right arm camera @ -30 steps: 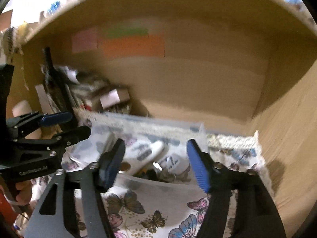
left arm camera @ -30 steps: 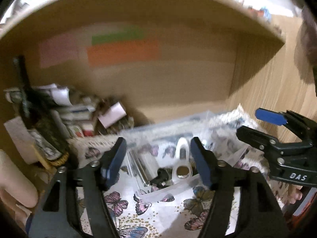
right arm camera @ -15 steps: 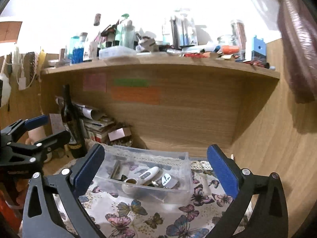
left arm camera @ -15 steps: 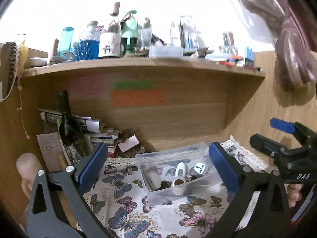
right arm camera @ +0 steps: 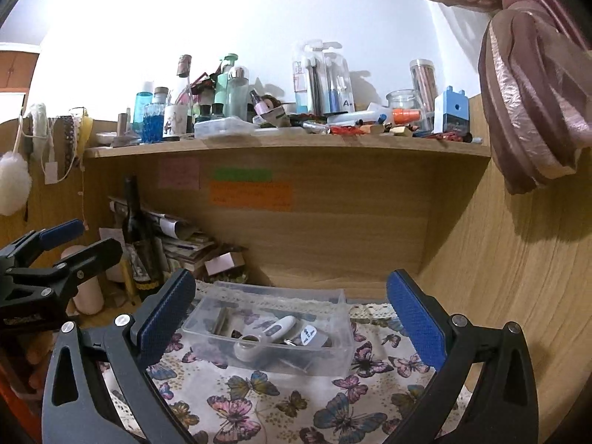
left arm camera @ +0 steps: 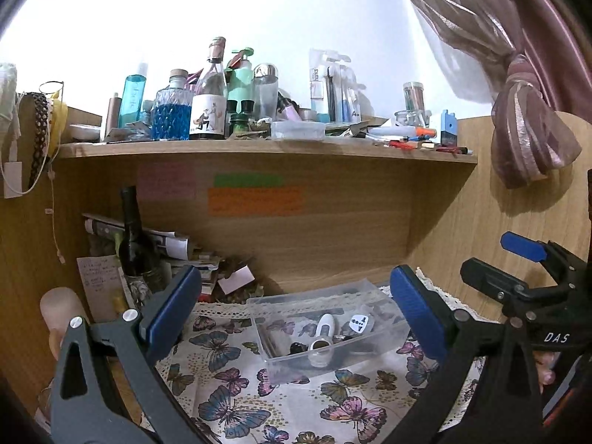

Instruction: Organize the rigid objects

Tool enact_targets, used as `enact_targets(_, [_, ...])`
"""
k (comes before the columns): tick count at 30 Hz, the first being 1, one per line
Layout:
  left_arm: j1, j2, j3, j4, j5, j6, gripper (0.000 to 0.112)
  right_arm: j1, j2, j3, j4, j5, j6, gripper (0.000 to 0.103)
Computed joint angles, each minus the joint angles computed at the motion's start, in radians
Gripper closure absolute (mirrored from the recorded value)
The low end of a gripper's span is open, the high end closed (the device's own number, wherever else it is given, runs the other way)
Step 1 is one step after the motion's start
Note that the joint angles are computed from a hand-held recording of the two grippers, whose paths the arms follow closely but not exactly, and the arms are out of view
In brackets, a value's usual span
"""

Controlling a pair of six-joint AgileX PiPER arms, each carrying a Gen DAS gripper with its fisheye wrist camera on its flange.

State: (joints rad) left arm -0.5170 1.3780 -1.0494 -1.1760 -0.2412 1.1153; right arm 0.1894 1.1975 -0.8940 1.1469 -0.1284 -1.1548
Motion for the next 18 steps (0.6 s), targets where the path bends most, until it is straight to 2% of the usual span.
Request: enact_targets(18, [0.008,0.011,-0.023,-0.075,0.013,0.056,0.009,0.018,-0.006,0.004,0.046,-0.028,-0.033,0.0])
